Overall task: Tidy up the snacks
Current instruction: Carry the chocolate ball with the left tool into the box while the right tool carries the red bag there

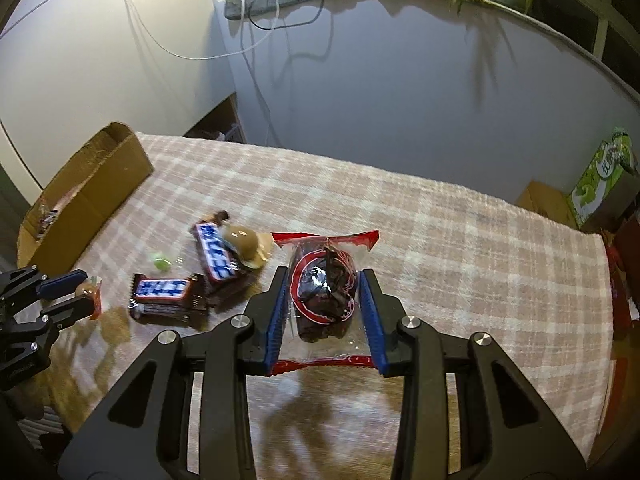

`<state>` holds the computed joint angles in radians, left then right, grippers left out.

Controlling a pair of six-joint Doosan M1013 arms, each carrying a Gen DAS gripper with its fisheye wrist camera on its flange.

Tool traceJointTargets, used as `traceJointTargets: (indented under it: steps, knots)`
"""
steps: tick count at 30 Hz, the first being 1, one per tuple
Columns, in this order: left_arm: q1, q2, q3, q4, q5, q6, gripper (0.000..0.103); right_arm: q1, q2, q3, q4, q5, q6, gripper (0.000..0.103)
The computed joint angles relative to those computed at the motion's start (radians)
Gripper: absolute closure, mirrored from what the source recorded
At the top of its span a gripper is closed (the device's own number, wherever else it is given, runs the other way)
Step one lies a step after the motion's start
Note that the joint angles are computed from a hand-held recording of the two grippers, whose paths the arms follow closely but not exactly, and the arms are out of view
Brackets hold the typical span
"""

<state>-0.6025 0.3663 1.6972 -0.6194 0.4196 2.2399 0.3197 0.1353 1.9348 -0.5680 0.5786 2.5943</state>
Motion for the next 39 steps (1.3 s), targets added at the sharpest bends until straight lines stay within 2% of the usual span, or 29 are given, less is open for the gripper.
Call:
traceJointTargets:
  steps: [9,20,34,39]
  knots:
    - [0.029,-0.024,0.017,-0.056,-0.03,0.037,0.076,0.034,0.019,-0.055,-0.006,-0.006,-0.03,0.067]
    - [0.081,-0.046,0.028,-0.091,-0.063,0.046,0.076,0.067,0.08,-0.151,0.027,-0.026,-0.109,0.067]
    - [0.15,-0.043,0.017,-0.05,-0.104,-0.035,0.076,0.104,0.18,-0.294,0.138,-0.043,-0.284,0.067]
    - [0.17,-0.033,0.005,0.007,-0.109,-0.101,0.076,0.11,0.221,-0.351,0.215,-0.046,-0.375,0.067]
